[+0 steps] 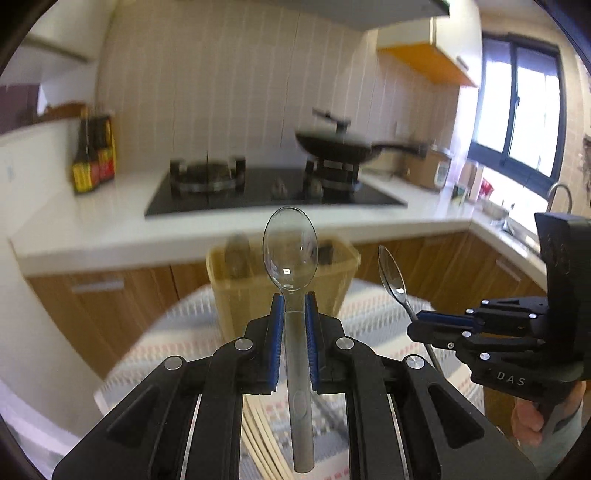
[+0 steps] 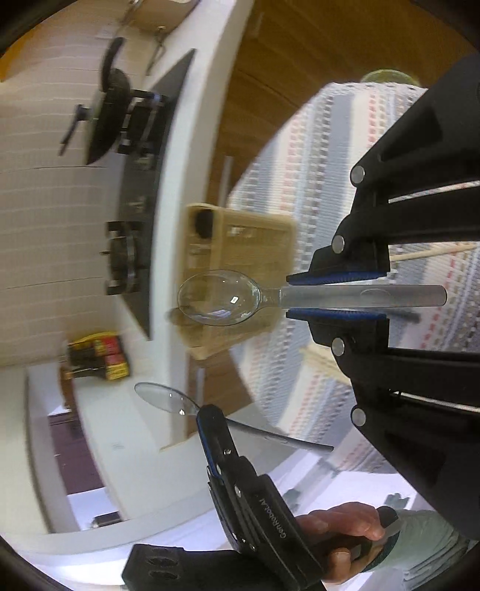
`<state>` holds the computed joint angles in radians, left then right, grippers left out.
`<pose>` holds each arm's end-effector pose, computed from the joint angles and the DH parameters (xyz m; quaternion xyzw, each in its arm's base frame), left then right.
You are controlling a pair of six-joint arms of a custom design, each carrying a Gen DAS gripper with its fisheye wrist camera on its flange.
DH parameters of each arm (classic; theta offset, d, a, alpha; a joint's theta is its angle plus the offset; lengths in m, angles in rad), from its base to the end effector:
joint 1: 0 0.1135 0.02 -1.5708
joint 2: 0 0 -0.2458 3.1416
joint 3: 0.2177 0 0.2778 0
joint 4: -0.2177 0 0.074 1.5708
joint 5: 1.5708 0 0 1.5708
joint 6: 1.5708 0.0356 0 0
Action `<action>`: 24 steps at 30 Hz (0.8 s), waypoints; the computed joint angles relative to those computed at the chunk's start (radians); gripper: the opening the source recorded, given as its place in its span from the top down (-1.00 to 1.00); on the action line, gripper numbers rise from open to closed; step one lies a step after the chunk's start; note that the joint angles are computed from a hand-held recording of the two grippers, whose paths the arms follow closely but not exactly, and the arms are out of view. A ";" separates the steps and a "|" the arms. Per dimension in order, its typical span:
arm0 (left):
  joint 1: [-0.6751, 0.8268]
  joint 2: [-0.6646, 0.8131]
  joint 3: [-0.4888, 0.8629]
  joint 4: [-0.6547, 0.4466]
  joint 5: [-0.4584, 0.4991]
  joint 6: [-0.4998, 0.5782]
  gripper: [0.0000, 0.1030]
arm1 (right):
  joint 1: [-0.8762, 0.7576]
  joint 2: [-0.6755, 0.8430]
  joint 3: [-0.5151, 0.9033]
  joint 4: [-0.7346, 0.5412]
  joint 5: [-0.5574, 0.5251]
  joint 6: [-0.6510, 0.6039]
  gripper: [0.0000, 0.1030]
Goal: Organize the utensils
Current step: 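Lift both clear spoons and drop them into the beige caddy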
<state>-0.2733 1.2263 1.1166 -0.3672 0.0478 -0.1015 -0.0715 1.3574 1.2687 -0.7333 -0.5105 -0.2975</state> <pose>0.2985 -0.0854 0.3245 0.0856 0.8497 -0.1169 0.5070 0.3154 -0.0052 0.3125 -0.1933 0.8844 0.1661 0.3910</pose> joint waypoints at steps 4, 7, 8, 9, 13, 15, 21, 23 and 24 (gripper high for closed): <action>0.029 0.002 0.040 0.036 0.013 0.014 0.81 | -0.009 0.021 0.051 0.069 -0.036 0.061 0.80; 0.049 0.053 0.084 0.086 0.000 0.029 0.81 | -0.019 0.066 0.108 0.124 -0.072 0.117 0.80; 0.063 0.067 0.097 0.097 0.014 0.030 0.81 | -0.021 0.084 0.129 0.151 -0.084 0.142 0.80; 0.076 0.087 0.116 0.117 0.028 0.025 0.81 | -0.020 0.094 0.133 0.177 -0.088 0.161 0.80; 0.113 0.155 0.177 0.190 0.075 0.008 0.81 | -0.019 0.174 0.210 0.269 -0.108 0.250 0.80; 0.124 0.188 0.197 0.239 0.090 -0.001 0.81 | -0.013 0.204 0.232 0.321 -0.097 0.282 0.80; 0.154 0.278 0.219 0.387 0.123 -0.030 0.81 | 0.013 0.294 0.272 0.459 -0.020 0.352 0.80; 0.161 0.310 0.229 0.412 0.131 -0.038 0.81 | 0.021 0.315 0.273 0.507 0.021 0.369 0.80; 0.166 0.330 0.238 0.423 0.136 -0.041 0.81 | 0.026 0.332 0.277 0.531 0.045 0.375 0.80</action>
<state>-0.1074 1.5562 1.3547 0.0557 0.1834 -0.1425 -0.0457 1.6892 1.5452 -0.2025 -0.4655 0.0773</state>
